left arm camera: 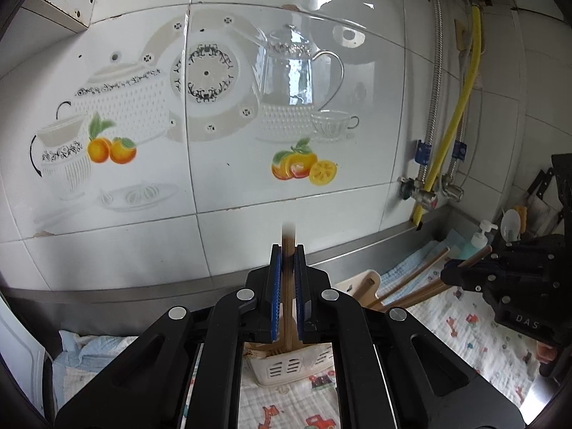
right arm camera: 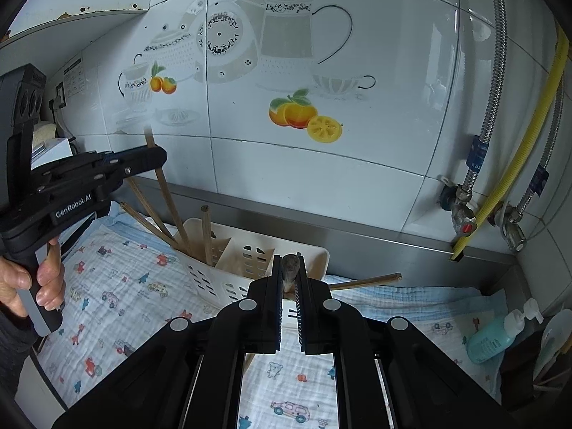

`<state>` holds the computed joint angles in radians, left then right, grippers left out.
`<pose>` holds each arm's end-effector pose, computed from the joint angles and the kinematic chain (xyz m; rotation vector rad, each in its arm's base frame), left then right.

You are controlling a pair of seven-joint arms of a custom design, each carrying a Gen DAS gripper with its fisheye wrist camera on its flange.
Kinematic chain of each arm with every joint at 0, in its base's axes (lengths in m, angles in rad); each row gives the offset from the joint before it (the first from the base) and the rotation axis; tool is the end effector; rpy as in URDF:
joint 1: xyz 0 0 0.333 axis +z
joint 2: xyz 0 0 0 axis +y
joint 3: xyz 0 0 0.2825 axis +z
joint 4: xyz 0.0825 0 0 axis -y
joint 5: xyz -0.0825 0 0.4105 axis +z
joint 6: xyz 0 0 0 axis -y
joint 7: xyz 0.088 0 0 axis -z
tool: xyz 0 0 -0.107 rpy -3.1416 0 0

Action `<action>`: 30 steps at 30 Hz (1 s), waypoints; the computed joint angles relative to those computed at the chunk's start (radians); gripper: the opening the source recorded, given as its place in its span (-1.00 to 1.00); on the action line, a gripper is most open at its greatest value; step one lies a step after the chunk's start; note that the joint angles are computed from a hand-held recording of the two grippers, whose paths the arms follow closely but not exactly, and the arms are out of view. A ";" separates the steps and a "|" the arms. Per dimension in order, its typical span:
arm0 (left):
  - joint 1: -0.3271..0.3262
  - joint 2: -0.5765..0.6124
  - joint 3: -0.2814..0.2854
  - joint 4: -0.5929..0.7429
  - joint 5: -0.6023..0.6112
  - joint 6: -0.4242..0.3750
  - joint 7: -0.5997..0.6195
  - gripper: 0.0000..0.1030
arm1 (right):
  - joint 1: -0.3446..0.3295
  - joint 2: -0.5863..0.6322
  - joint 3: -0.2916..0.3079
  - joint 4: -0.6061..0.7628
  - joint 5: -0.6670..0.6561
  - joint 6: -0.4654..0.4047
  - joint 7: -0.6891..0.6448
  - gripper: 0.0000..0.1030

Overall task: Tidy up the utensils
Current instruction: 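Open both tools to drop the chopsticks into the holder, then move both tools back down to the last chopsticks on the cloth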

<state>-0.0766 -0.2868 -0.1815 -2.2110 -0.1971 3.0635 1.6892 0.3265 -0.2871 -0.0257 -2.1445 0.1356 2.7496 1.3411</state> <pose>0.5309 -0.1338 0.5944 -1.3859 1.7214 -1.1237 0.5318 0.1579 0.5913 -1.9616 1.2619 -0.6569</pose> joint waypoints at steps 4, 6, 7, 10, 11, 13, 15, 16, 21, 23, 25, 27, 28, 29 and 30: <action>-0.029 -0.009 0.023 -0.009 -0.022 0.000 0.024 -0.85 | -0.002 -0.002 0.001 -0.005 -0.003 0.013 0.003 -0.87; -0.011 -0.014 0.007 -0.013 -0.013 0.001 0.011 -0.84 | -0.002 -0.007 0.001 -0.011 -0.003 0.023 0.008 -0.87; -0.023 -0.019 0.017 -0.017 -0.023 0.003 0.021 -0.84 | -0.002 -0.012 0.000 -0.016 -0.003 0.029 0.009 -0.82; -0.022 -0.038 0.013 -0.031 -0.029 0.005 0.022 -0.52 | -0.007 -0.040 0.004 -0.044 -0.019 0.062 0.027 -0.60; -0.018 -0.050 0.008 -0.045 -0.027 0.018 0.018 -0.45 | -0.004 -0.052 0.001 -0.056 -0.021 0.070 0.030 -0.60; 0.006 -0.076 -0.016 -0.067 -0.010 0.028 0.000 -0.37 | 0.006 -0.082 -0.007 -0.084 -0.020 0.088 0.035 -0.57; -0.030 -0.105 0.012 -0.095 -0.031 0.032 0.019 -0.30 | 0.014 -0.118 -0.012 -0.121 -0.025 0.108 0.044 -0.50; -0.043 -0.123 0.021 -0.113 -0.040 0.034 0.027 -0.20 | 0.014 -0.140 -0.009 -0.145 -0.035 0.121 0.054 -0.44; -0.045 -0.216 0.011 -0.211 -0.047 0.038 0.031 -0.02 | 0.039 -0.244 -0.015 -0.270 -0.072 0.151 0.094 -0.43; -0.052 -0.257 0.013 -0.260 -0.055 0.039 0.030 0.11 | 0.029 -0.286 0.002 -0.332 -0.105 0.162 0.126 -0.43; -0.047 -0.299 0.006 -0.311 -0.064 0.039 0.015 0.32 | 0.030 -0.324 0.010 -0.391 -0.130 0.171 0.159 -0.43; -0.046 -0.345 0.002 -0.370 -0.072 0.047 0.002 0.39 | 0.020 -0.357 0.031 -0.452 -0.161 0.181 0.203 -0.43; -0.039 -0.372 -0.006 -0.403 -0.077 0.051 -0.012 0.45 | 0.019 -0.373 0.037 -0.480 -0.177 0.183 0.220 -0.43; -0.043 -0.389 -0.002 -0.426 -0.081 0.053 -0.017 0.51 | 0.017 -0.387 0.048 -0.510 -0.191 0.184 0.242 -0.43; -0.041 -0.413 -0.004 -0.457 -0.090 0.057 -0.034 0.69 | 0.016 -0.393 0.055 -0.530 -0.205 0.186 0.263 -0.43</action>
<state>-0.1179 -0.7002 -0.1854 -2.6681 -0.2870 3.1210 1.6556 0.3422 -0.6803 0.0290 -2.6750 -0.0692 2.9357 1.6040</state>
